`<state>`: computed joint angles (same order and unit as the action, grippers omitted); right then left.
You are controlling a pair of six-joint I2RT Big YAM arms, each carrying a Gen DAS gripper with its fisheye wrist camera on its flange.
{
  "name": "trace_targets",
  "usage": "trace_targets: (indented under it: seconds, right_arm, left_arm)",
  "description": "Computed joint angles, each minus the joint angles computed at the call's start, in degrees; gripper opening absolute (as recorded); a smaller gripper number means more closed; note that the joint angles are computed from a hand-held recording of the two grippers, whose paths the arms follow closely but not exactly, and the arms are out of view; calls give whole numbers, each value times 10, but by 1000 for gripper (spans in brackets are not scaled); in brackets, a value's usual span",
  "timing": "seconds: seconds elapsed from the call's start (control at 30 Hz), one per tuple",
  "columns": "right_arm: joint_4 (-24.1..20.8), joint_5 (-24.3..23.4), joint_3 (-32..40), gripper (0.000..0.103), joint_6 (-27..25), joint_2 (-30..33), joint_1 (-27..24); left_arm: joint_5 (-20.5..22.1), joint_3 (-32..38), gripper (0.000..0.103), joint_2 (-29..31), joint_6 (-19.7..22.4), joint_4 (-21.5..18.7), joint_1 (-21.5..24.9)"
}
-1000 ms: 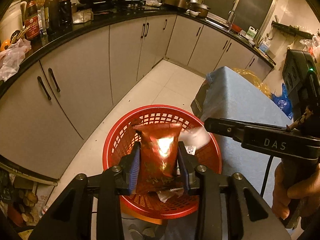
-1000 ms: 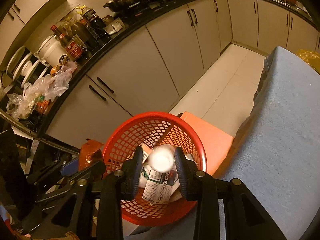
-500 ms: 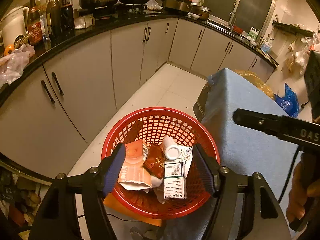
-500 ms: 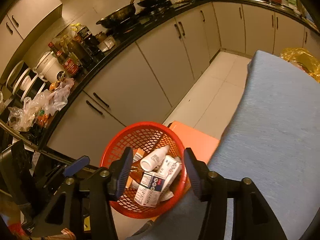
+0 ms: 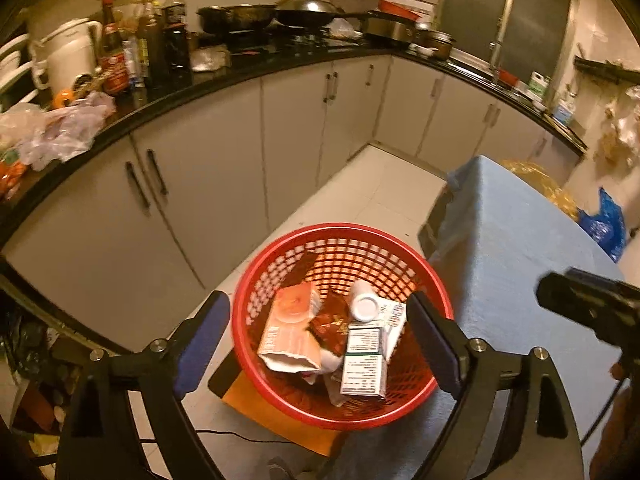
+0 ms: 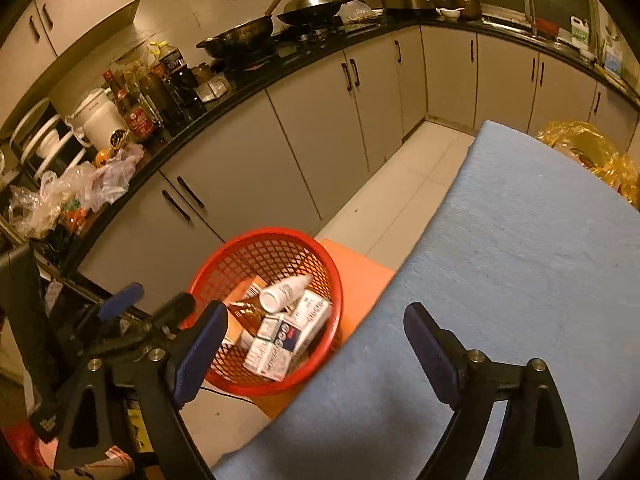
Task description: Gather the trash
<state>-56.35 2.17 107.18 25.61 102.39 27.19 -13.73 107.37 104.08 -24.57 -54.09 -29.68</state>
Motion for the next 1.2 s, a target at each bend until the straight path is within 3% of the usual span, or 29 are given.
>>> trace_targets:
  seconds: [0.27, 0.37, 0.47, 0.53, 0.73, 0.93, 1.0, 1.13, 1.2]
  right_arm:
    - [-10, 66, -47, 96, -29, -47, 16]
    - [1, 90, -78, 96, -35, -81, 25]
    - [3, 107, -108, 97, -44, -118, 37]
    - [4, 114, -128, 98, -42, -144, 45]
    - [-5, 140, -195, 99, -55, -233, 69]
    - [-9, 183, -248, 103, -76, -306, 86]
    - [-7, 191, -256, 103, -85, -318, 91]
    - [-11, 187, -268, 103, -104, -334, 99]
    - [-10, 191, -276, 103, -116, -342, 102]
  left_arm:
    - [-53, -7, 91, -22, -27, -41, -6]
    - [-112, -30, 91, -56, -13, -33, -24]
    - [-133, -52, 92, -91, -4, -23, -40]
    - [-155, -55, 98, -108, -6, -38, -56]
    - [-224, -54, 98, -134, -2, -85, -109]
    - [-286, -28, 98, -132, -26, -157, -170]
    - [-283, -29, 98, -133, -37, -169, -182]
    - [-223, 2, 98, -118, -90, -226, -180]
    - [-238, 7, 98, -113, -113, -242, -185]
